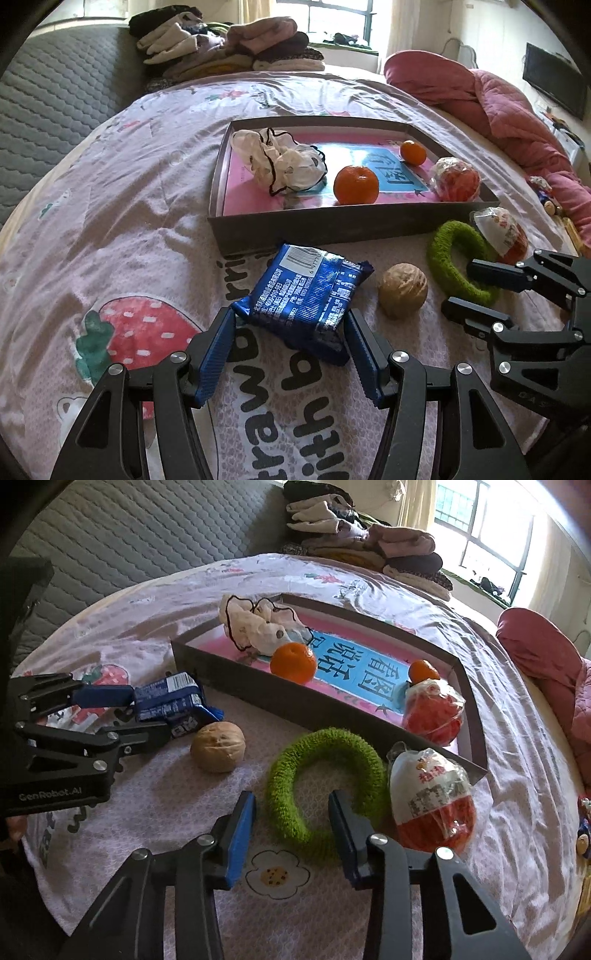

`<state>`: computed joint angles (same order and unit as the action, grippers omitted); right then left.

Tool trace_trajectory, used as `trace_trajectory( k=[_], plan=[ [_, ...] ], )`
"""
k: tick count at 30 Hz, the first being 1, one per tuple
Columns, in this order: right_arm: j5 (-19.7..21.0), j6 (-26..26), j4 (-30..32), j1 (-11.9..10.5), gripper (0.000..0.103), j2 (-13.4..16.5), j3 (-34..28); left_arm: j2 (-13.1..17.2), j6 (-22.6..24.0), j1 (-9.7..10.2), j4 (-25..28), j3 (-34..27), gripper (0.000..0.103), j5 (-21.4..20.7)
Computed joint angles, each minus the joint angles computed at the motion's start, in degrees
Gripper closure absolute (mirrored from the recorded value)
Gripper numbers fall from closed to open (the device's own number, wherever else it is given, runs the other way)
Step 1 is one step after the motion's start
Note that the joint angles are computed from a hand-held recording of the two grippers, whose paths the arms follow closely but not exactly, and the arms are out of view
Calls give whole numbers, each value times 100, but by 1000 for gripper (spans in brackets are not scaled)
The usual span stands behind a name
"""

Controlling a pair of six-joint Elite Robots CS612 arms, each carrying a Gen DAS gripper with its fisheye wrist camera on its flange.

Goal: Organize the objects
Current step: 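Close left tool on blue snack packet while right tool grasps green fuzzy ring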

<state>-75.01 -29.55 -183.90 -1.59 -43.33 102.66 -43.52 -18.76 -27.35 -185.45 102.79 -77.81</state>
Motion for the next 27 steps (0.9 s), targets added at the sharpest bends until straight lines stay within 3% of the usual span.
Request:
trace_trajectory(
  k=[3,6,10,14,27],
  plan=[
    [65,7,116,-4,71,17,-46,20,-16,7,-12,-24,41,-3],
    [206,26,307,-14,88,15,-87,62,-33,36,2,-89,41,-74],
    [221,-24,292,-11,88,5,-68,116,-143,103,-16,-169,41,-305],
    [340,68,351,-44,88,-6,-68,156,-288,178,-104,-215,52,-668],
    [672,121,370,-114,89,-83,12,93,-235,147,-330,-93,59,-641]
  ],
)
